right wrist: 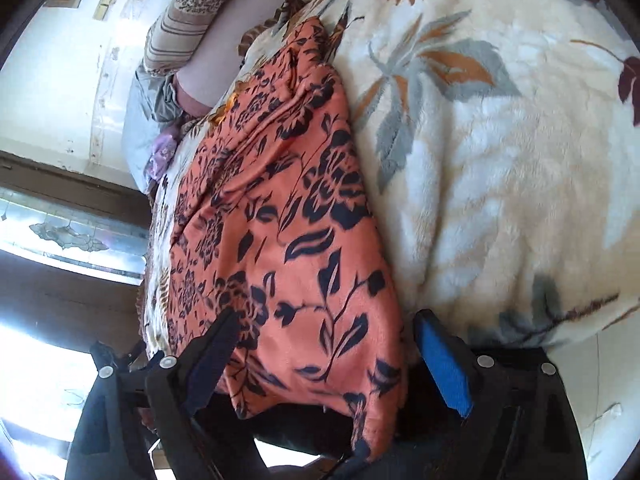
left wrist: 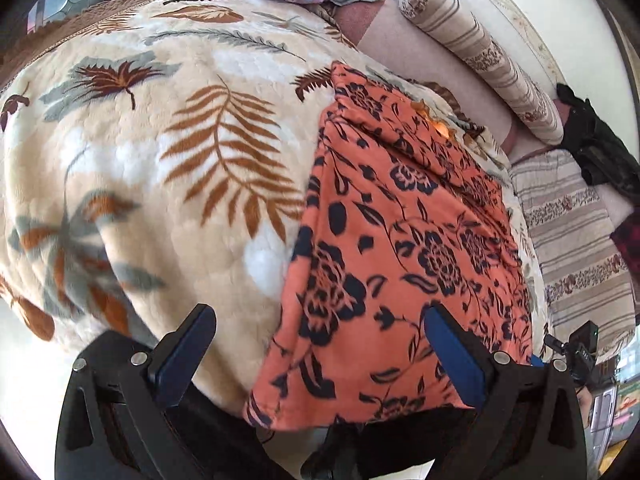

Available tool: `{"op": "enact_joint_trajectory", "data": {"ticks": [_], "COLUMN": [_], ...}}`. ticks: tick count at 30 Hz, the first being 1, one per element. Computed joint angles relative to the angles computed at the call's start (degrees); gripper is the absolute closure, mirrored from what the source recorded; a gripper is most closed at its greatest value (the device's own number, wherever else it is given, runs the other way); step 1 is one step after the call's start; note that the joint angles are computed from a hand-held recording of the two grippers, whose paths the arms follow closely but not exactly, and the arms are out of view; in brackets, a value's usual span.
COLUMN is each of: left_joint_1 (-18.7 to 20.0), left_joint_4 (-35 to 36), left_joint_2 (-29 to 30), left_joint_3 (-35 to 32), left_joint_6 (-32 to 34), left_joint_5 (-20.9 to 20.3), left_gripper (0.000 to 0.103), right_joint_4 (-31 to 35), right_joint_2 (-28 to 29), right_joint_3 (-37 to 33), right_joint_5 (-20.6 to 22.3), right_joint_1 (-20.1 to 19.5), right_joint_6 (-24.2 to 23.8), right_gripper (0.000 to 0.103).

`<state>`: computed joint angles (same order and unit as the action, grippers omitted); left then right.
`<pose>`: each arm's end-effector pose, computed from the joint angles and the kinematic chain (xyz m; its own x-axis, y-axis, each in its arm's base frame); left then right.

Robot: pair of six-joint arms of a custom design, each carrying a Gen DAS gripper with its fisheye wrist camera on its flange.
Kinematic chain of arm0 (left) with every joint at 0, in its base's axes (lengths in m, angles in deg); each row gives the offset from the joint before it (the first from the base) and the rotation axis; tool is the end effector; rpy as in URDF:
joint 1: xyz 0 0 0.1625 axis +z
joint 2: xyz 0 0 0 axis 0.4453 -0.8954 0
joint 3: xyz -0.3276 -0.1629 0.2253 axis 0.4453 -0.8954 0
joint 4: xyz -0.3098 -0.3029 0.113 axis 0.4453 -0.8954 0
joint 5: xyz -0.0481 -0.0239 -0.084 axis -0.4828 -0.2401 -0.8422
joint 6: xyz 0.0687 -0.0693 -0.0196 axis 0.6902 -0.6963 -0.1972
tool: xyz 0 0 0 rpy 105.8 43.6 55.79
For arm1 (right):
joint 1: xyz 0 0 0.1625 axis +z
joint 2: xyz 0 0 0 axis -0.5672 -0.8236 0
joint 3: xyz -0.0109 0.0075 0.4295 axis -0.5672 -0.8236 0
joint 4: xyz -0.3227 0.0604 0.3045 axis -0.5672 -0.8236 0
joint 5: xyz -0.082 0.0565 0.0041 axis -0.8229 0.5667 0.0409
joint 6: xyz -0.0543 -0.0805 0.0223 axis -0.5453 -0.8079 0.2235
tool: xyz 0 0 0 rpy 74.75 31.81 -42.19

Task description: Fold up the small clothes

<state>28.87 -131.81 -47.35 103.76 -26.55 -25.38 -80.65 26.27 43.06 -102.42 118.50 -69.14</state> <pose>-0.1313 -0.5435 0.2651 -0.8991 -0.3241 -0.2941 -0.0556 0.7512 -0.6577 0.0582 -0.7233 0.2953 -0.9979 -0.0570 0.0305 -0.0626 0.9701 -0.2344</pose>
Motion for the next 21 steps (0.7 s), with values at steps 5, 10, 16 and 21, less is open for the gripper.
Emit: {"op": "enact_joint_trajectory", "data": {"ticks": [5,10,16,21], "left_joint_1": [-0.7,0.2,0.3,-0.4], "left_joint_4": [5.5,10.9,15.4,16.3], "left_joint_2": [1.2,2.3,2.7,0.1], "left_joint_3": [-0.4,-2.2,-2.0,-1.6], "left_joint_6": [-1.0,-2.9,-5.8,-5.0], "left_joint_5": [2.0,-0.4,0.4,-0.5], "left_gripper": [0.0,0.019,0.037,0.096], "right_joint_4": [1.3,0.4,1.4,1.6], "right_joint_2": [-0.9,-1.2,-1.2,-1.3], "right_joint_3": [2.2,2.9,3.2,3.0], "right_joint_5": [-3.0,-5.0,-6.4,-10.8], "right_joint_1": [1.0,1.0,0.9,1.9], "right_joint_6": [-0.7,-0.3,-1.3,-1.7], "right_gripper": [0.051,0.053,0.054,0.096]}}
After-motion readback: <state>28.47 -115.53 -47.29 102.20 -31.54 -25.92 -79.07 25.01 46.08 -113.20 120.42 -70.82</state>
